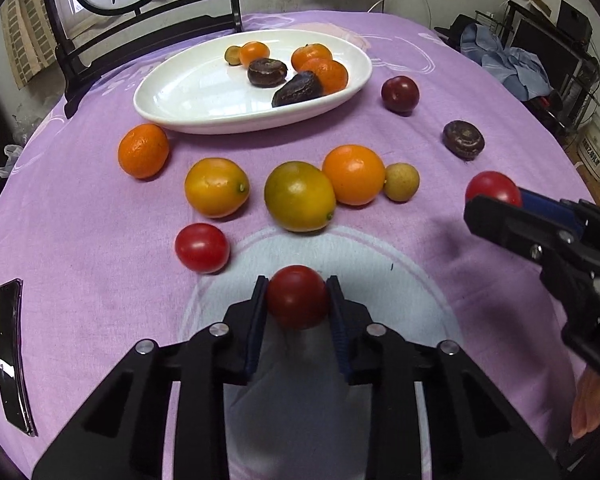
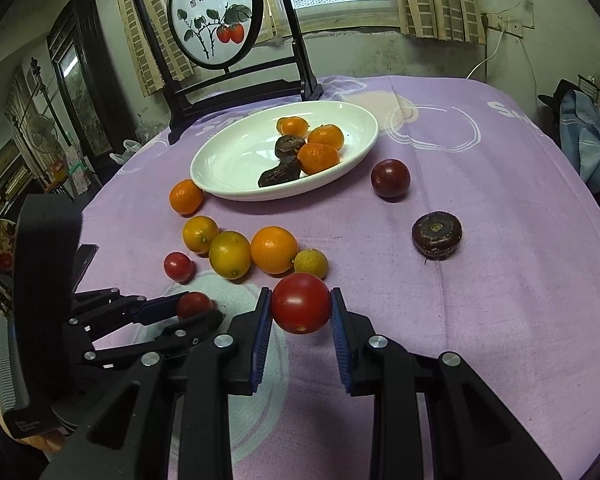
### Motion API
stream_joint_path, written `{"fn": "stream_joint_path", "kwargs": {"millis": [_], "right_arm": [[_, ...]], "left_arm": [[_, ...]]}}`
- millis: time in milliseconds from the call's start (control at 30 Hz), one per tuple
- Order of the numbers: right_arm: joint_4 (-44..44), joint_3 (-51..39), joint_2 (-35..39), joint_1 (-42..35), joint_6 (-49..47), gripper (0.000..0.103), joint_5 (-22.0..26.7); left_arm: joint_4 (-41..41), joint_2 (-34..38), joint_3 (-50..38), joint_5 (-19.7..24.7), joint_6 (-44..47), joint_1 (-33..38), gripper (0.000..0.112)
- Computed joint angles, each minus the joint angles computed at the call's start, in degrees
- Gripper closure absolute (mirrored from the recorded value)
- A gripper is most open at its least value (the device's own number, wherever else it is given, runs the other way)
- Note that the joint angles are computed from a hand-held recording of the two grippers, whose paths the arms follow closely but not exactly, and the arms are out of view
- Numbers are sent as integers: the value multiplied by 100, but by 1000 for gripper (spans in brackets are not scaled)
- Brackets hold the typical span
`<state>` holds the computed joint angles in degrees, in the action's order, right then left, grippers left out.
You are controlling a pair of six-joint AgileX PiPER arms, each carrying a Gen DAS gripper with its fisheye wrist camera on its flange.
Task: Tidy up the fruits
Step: 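Carry both cherry tomatoes to the plate and open both grippers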
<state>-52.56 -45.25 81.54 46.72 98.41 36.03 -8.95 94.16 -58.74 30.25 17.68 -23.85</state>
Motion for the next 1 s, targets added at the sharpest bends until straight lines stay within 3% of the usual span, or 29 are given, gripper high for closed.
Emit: {"fn": "stream_joint_path", "kwargs": {"millis": [233, 433, 567, 667, 833, 933, 967, 1000], "right_arm": [[-14, -48, 97, 0, -10, 74, -98], [14, -641, 155, 110, -575, 74, 103], [367, -1705, 765, -409, -2024, 74, 331], [1027, -2401, 1301, -1020, -3110, 74, 71], [1403, -3299, 2159, -1438, -3898, 74, 91], [1590, -3737, 2573, -1608, -4349, 73, 60], [1630, -3860, 2691, -1652, -4488, 71, 54], [1649, -4026, 2842, -1690, -4636, 58, 108]], "left_arm": [[-576, -322, -125, 235, 737, 531, 84], [-552, -30, -1201, 601, 851, 719, 84], [-413, 812, -2558, 896, 442, 726, 84], [-144, 1697, -3780, 1206, -79, 695, 84], [4, 2873, -5334, 1935, -512, 708, 84], [159, 3150, -5595, 1922, -552, 665, 84], [122, 3185, -5603, 1886, -544, 671, 83], [67, 3247, -5682, 1895, -540, 689, 69]]}}
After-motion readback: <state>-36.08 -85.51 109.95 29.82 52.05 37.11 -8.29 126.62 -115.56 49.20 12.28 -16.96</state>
